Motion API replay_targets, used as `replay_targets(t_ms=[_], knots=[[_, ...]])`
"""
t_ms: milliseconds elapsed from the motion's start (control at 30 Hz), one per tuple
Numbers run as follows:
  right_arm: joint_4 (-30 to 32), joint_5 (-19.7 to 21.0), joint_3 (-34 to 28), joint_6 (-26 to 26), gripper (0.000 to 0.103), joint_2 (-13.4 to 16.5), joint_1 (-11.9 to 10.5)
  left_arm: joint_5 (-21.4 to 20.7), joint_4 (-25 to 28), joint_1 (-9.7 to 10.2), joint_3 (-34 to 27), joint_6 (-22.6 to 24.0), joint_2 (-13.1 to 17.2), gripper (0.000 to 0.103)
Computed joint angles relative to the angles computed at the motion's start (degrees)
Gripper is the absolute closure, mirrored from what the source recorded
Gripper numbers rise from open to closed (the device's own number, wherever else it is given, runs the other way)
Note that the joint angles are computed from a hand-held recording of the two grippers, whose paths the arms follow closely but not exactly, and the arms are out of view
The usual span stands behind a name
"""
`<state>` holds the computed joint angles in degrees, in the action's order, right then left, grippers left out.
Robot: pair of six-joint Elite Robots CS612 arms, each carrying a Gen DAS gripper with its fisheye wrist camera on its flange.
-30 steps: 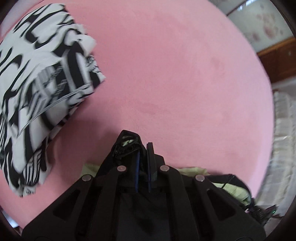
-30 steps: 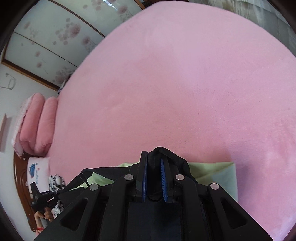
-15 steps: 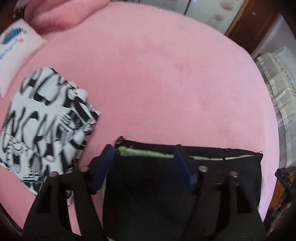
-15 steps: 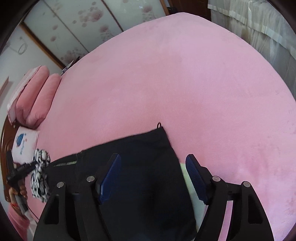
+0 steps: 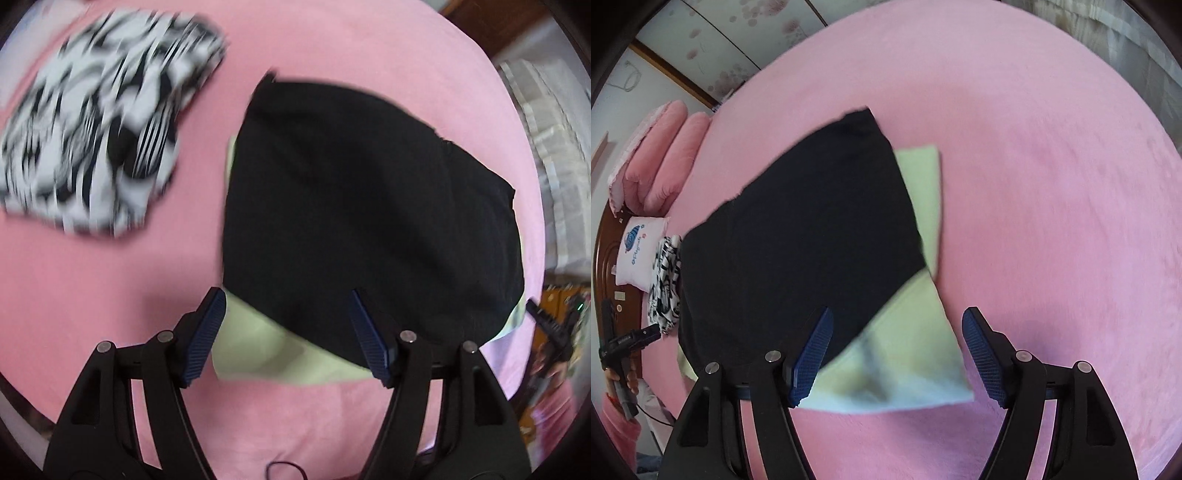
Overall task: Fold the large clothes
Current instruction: 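Withdraw both open tools from the folded jacket, then press the black folded bundle flat with both closed tools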
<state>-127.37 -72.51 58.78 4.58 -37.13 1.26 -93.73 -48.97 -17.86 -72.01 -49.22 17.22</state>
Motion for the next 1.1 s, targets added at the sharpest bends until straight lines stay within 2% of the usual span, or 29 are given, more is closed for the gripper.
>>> replay_targets(t_ms=[67, 133, 200, 233, 300, 400, 433, 467, 533, 567, 700, 767, 867, 933, 1033, 1067, 1100], knots=[[-0.32, -1.17, 0.87, -1.23, 0.029, -0.18, 0.09, -1.08, 0.46, 0.22, -2.50, -2.91, 1.60, 0.037], [0.37, -0.48, 0.39, -1.97, 0.032, 0.29, 0.06, -2.21, 0.34, 0.42, -4.97, -6.17, 3.24, 0.037], [2.07, 0.60, -1.23, -3.29, 0.056, 1.26, 0.12, -4.26, -0.47, 0.94, -7.20, -9.08, 5.07, 0.037], [4.09, 0.21, -2.97, -4.17, 0.061, 2.10, 0.30, -5.85, -0.99, 1.20, -8.14, -10.09, 5.98, 0.037], [7.55, 0.28, -5.94, -6.10, 0.092, 3.40, 0.57, -7.19, -1.45, 1.29, -9.16, -9.70, 6.96, 0.037], [8.21, -1.22, -6.29, -10.08, 0.096, 3.10, 1.06, -8.08, -1.87, 1.24, -9.46, -8.05, 7.58, 0.037], [8.29, -1.19, -6.01, -10.43, 0.098, 2.82, 1.05, -7.93, -2.40, 1.07, -10.10, -7.64, 7.98, 0.045], [8.61, -0.95, -5.23, -10.62, 0.099, 2.25, 0.97, -7.42, -2.85, 0.95, -10.27, -7.12, 8.04, 0.067], [9.55, -0.28, -3.51, -10.18, 0.099, 1.08, 0.68, -4.85, -0.01, 0.32, -10.24, -5.18, 7.59, 0.087], [9.58, -0.25, -2.09, -9.50, 0.099, 0.28, 0.51, -4.81, 0.34, 0.33, -10.67, -4.70, 7.84, 0.091], [7.13, -0.07, 4.97, -6.29, 0.100, -3.15, -0.29, -6.42, 0.80, 0.40, -13.52, -5.81, 9.09, 0.097], [5.18, 0.68, 7.94, -3.39, 0.100, -4.39, -0.71, -5.94, 2.69, 0.00, -14.35, -5.57, 9.20, 0.099], [-0.77, 1.20, 11.96, 1.28, 0.100, -5.87, -0.97, -4.10, 5.21, -0.64, -15.65, -4.47, 9.54, 0.099], [-4.88, -1.11, 13.41, 2.19, 0.100, -6.36, -0.40, -2.97, 5.74, -0.85, -16.40, -4.94, 9.81, 0.099], [-10.96, -5.11, 14.27, 3.44, 0.099, -6.83, 0.78, 3.07, 7.57, -2.03, -16.51, -6.88, 8.71, 0.098], [-13.47, -5.88, 14.87, 3.98, 0.097, -7.26, 1.01, 6.42, 10.78, -2.63, -15.51, -7.94, 7.23, 0.098], [-16.11, -7.05, 15.48, 4.25, 0.091, -7.77, 1.27, 7.83, 12.92, -2.92, -14.66, -8.90, 6.18, 0.098]])
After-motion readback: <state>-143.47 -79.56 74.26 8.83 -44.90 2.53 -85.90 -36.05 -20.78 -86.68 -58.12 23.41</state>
